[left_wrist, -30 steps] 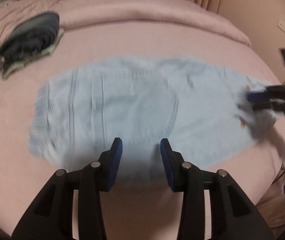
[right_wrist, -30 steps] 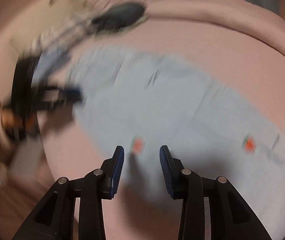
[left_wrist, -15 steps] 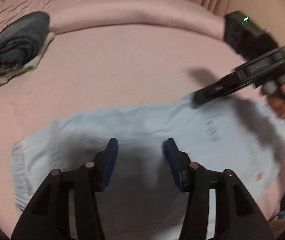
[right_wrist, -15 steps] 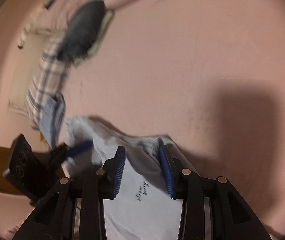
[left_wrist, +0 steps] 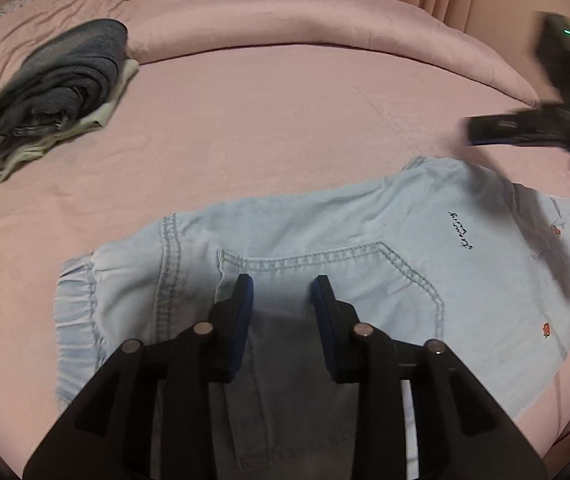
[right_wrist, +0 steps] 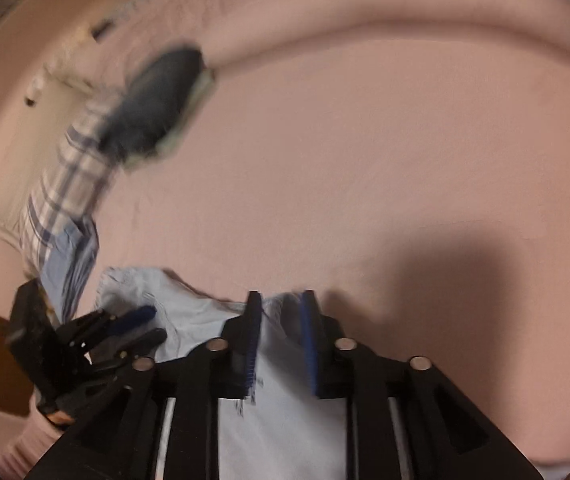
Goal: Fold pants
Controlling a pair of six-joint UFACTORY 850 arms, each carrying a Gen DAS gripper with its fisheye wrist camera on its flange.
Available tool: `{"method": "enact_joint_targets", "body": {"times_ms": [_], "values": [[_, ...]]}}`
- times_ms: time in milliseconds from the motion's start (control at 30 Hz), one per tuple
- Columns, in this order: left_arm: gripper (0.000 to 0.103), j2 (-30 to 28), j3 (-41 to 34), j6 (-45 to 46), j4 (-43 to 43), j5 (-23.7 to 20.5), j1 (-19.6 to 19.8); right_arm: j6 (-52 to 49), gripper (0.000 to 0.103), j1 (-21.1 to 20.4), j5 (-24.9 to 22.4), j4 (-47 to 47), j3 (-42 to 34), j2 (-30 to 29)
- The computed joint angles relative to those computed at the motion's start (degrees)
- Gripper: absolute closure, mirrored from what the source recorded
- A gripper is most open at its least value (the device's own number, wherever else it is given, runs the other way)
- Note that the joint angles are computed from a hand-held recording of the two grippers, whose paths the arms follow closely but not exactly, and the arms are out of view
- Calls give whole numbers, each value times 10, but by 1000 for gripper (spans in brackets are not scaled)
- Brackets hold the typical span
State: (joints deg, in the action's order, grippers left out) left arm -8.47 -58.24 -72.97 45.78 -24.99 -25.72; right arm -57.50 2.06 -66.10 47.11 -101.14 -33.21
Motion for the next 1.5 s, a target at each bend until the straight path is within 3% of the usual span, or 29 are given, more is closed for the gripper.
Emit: {"method": "enact_joint_targets", "body": {"times_ms": [100, 167, 300, 333, 400, 500, 567, 633, 733, 833, 1000, 1067, 1100, 1167, 1333, 1400, 1500], "values": [[46, 18, 12, -37, 42, 19, -12, -88, 77, -37, 77, -11, 123, 96], [45, 25, 20, -35, 46, 30, -24, -129, 77, -55, 105, -27, 180, 135], [43, 7, 23, 6, 19, -7, -41, -194, 77, -80, 181, -84, 259, 169], [42, 16, 36, -20, 45, 6, -40, -221, 77, -89, 195, -80, 267, 163], [42, 22, 43, -28, 46, 5, -38, -255, 78, -114, 180, -25, 246, 136], [42, 15, 30, -9, 22, -18, -41, -170, 77, -122, 246, -45, 183, 91], [42, 6, 14, -1, 7, -46, -47, -103, 77, -135, 226, -39, 120, 51], [47, 4, 3, -3, 3, -61, -55, -95, 77, -139, 251, -32, 112, 58], [47, 5, -12, -3, 18, -18, -67, -165, 77, -158, 173, 39, 120, 73], [45, -36, -68, 67, -27, 30, -72, -200, 77, -145, 153, 12, 159, 97], [45, -143, -187, 246, -187, 55, -78, -211, 77, -135, 188, -44, 177, 84], [45, -177, -222, 261, -204, 29, -83, -242, 77, -158, 184, -10, 172, 76], [45, -191, -235, 249, -188, 7, -85, -229, 77, -171, 206, -16, 155, 64], [43, -195, -231, 222, -152, 12, -88, -208, 77, -196, 213, -18, 118, 37], [40, -197, -236, 251, -177, 3, -83, 1, 77, -269, 244, -82, -2, -35], [39, -206, -251, 255, -179, -8, -81, 39, 75, -297, 257, -66, -4, -31], [41, -211, -268, 235, -183, -29, -91, 16, 68, -346, 190, 31, 12, -17]]}}
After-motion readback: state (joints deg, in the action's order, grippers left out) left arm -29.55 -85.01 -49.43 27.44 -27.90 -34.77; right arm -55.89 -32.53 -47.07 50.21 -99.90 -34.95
